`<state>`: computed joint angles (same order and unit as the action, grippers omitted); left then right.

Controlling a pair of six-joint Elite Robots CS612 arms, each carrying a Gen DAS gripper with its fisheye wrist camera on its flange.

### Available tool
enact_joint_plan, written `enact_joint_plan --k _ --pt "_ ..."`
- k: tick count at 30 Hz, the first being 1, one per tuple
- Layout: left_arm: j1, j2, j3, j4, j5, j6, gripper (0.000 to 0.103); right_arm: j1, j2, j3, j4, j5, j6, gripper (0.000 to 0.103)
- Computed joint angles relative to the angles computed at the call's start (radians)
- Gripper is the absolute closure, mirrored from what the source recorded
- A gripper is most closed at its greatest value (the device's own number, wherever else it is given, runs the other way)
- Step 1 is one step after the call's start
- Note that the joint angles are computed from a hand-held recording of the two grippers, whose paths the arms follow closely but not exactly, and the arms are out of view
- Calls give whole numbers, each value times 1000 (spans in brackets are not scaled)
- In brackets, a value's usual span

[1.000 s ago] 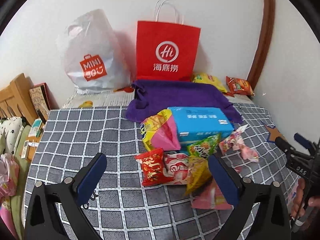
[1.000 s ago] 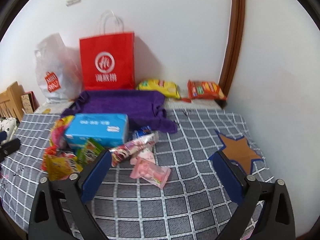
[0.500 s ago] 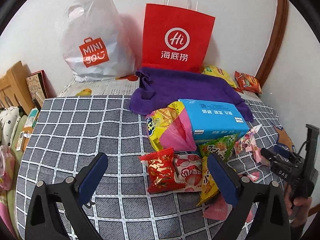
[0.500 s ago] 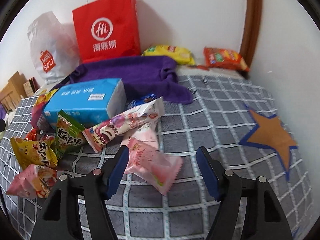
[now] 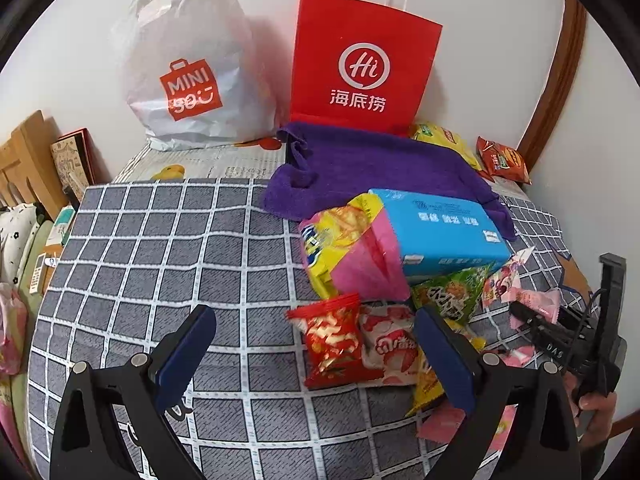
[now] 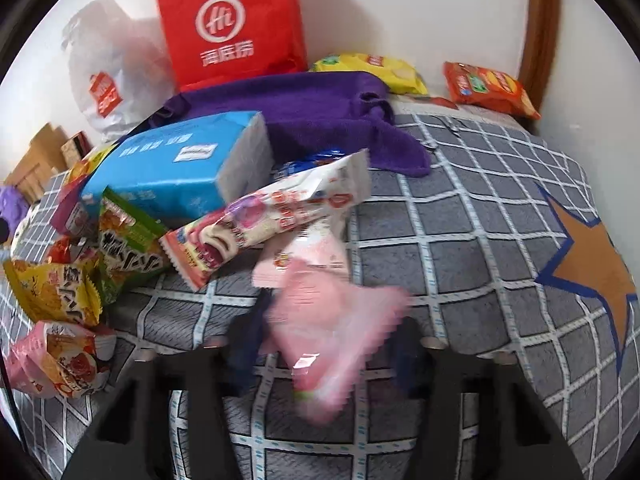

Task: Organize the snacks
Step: 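Grasp the pink candy packet with the right tool while the left tool grasps the red candy packet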

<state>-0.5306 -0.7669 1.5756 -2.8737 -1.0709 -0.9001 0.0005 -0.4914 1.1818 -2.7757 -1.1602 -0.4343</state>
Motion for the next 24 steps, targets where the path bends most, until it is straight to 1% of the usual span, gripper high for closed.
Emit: enact_joint_plan --k 1,2,5,9,12,13,15,16,18,20,21,22,24 --pt "1 -1 4 -1 -2 -4 4 -1 -1 3 -14 8 -1 68" --pt "1 -3 10 -3 -4 -9 4 -1 -3 11 -36 10 0 69" --pt "1 -8 27 -12 0 -16 4 3 -7 25 -87 -12 0 69" --pt "6 -9 41 -30 -12 -36 4 3 -12 44 -135 -8 1 70" --pt "13 6 30 -51 -44 -20 4 10 -10 44 -150 -55 7 70" --pt "16 12 22 -42 -55 -17 4 10 -9 43 -148 -62 9 70" --pt "19 25 1 -16 -68 -14 8 9 -8 39 -144 -70 21 70" --pt "22 34 -12 -6 -80 -10 10 9 -7 39 -155 -85 37 70" --pt "25 47 -29 6 -99 -7 12 7 -7 39 -162 -86 52 70" --pt "29 57 -46 24 -120 -2 21 6 -6 37 -163 -91 64 70" --pt "32 63 -57 41 -135 0 23 7 -6 35 -158 -96 65 70" --pt "34 68 -65 53 -143 -4 28 9 -4 30 -146 -101 62 70" --pt "35 76 -69 46 -149 -13 33 15 0 19 -118 -127 55 70"
